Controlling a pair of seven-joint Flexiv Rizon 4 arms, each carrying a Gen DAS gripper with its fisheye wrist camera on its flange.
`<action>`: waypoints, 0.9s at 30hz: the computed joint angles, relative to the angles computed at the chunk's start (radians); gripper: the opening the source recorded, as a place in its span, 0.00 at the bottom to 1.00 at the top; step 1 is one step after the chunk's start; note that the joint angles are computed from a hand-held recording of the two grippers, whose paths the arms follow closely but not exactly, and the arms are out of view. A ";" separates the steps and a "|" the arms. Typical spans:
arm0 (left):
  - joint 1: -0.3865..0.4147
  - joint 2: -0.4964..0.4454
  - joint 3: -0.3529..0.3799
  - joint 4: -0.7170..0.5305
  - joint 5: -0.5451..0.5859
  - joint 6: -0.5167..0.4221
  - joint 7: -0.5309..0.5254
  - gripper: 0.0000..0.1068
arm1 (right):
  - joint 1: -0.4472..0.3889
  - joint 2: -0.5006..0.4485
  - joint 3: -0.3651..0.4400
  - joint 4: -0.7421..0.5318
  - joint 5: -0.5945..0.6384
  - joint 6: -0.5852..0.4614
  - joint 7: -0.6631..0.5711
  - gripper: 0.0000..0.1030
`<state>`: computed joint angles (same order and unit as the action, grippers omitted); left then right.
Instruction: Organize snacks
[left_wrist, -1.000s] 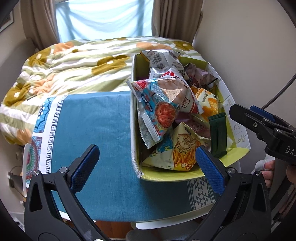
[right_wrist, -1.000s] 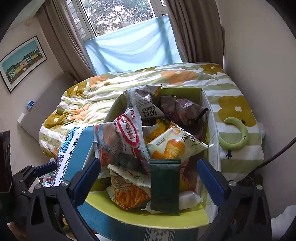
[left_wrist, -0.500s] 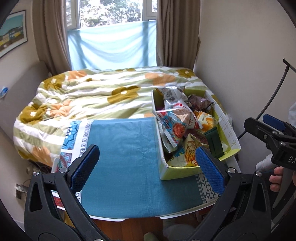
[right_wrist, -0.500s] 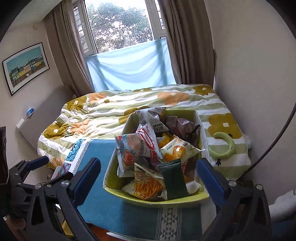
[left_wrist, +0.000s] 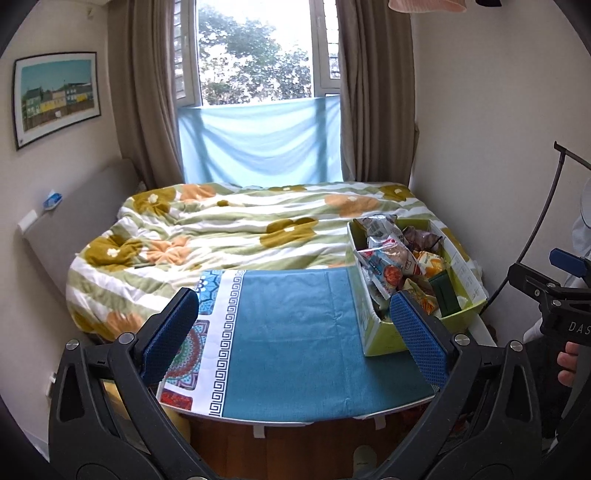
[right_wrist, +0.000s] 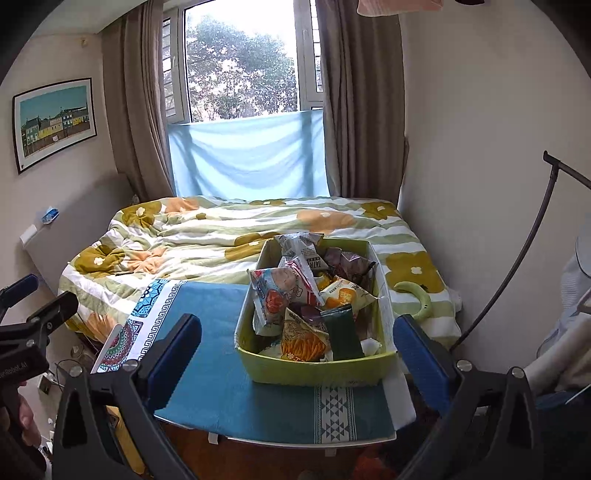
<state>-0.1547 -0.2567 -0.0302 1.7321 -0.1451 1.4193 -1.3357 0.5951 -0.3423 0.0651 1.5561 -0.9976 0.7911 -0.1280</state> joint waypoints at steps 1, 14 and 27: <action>0.005 0.011 -0.005 0.019 -0.007 0.009 0.007 0.96 | 0.003 0.003 0.001 0.005 -0.004 -0.001 0.009 1.00; 0.004 0.034 -0.014 0.061 -0.029 0.049 0.028 0.96 | 0.020 0.021 0.018 0.027 -0.029 -0.030 0.048 1.00; 0.004 0.034 -0.020 0.063 -0.041 0.054 0.037 0.96 | 0.017 0.022 0.023 0.026 -0.024 -0.040 0.048 1.00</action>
